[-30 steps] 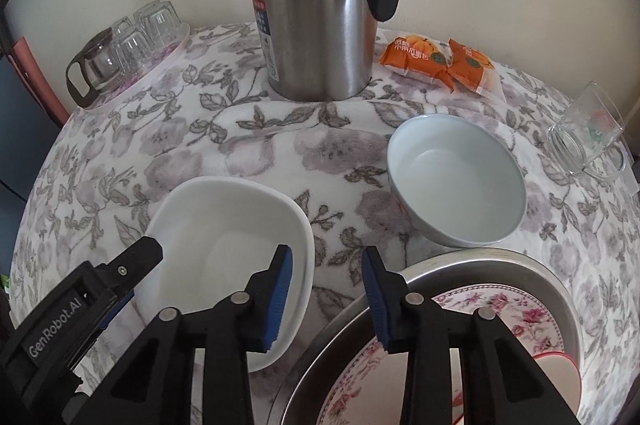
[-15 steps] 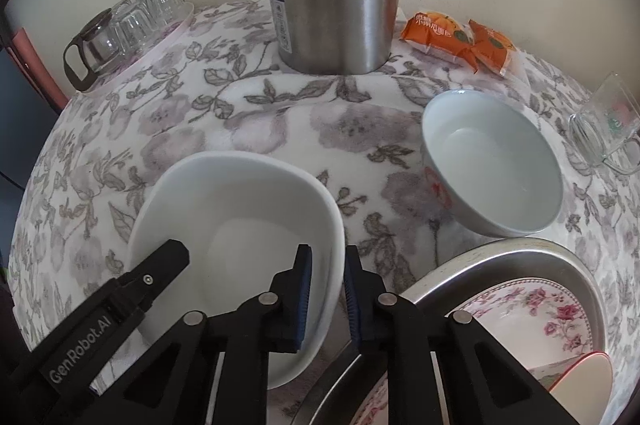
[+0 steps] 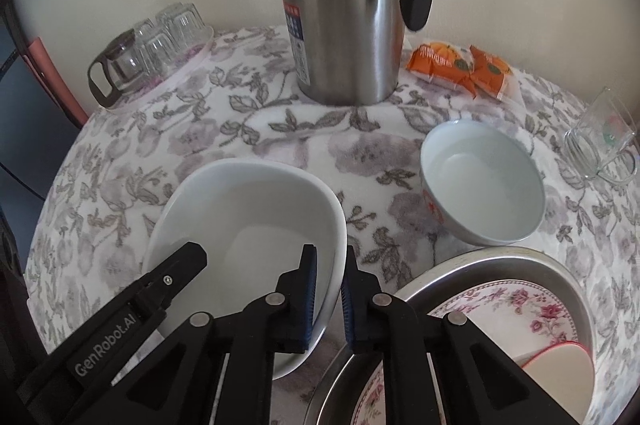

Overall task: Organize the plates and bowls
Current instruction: 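Lift the white square bowl with both tools toward the steel basin, then lower the white square bowl into the strawberry bowl with both tools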

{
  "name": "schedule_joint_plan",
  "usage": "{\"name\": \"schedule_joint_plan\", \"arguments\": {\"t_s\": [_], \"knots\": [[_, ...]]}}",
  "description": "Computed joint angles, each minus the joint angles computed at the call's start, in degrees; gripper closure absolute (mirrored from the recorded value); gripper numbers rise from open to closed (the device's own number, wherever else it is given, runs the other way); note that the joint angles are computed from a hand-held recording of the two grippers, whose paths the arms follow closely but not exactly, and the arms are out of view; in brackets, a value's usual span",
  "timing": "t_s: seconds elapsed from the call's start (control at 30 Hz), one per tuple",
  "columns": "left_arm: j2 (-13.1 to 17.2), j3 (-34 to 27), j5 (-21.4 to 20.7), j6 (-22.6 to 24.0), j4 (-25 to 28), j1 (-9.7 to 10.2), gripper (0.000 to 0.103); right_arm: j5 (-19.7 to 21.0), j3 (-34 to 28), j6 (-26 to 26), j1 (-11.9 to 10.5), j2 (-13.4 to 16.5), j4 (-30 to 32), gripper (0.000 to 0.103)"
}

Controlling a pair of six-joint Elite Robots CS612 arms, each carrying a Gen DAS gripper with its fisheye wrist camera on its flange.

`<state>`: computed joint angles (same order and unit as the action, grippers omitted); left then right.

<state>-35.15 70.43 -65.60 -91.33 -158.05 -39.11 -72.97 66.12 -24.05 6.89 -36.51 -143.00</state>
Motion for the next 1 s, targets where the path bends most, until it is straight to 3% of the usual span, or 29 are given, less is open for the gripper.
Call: {"name": "schedule_joint_plan", "arguments": {"t_s": [0.33, 0.53, 0.8, 1.0], "knots": [[-2.7, -0.5, 5.7, 4.9, 2.2, -1.95, 0.088, 6.5, 4.7, 2.4, -2.8, -4.4, -3.6, 0.09], [-3.1, -2.5, 7.6, 6.8, 3.8, -3.49, 0.088, 8.3, 7.6, 2.9, -4.8, -6.8, -6.1, 0.09], [-2.4, -5.9, 8.6, 10.5, 4.8, -5.23, 0.088, 11.4, 10.6, 3.7, -7.9, -8.9, -8.4, 0.09], [-0.7, -9.8, 7.0, 12.4, 7.5, -5.92, 0.088, 11.8, 12.3, 4.8, -9.6, -9.4, -10.2, 0.09]]}}
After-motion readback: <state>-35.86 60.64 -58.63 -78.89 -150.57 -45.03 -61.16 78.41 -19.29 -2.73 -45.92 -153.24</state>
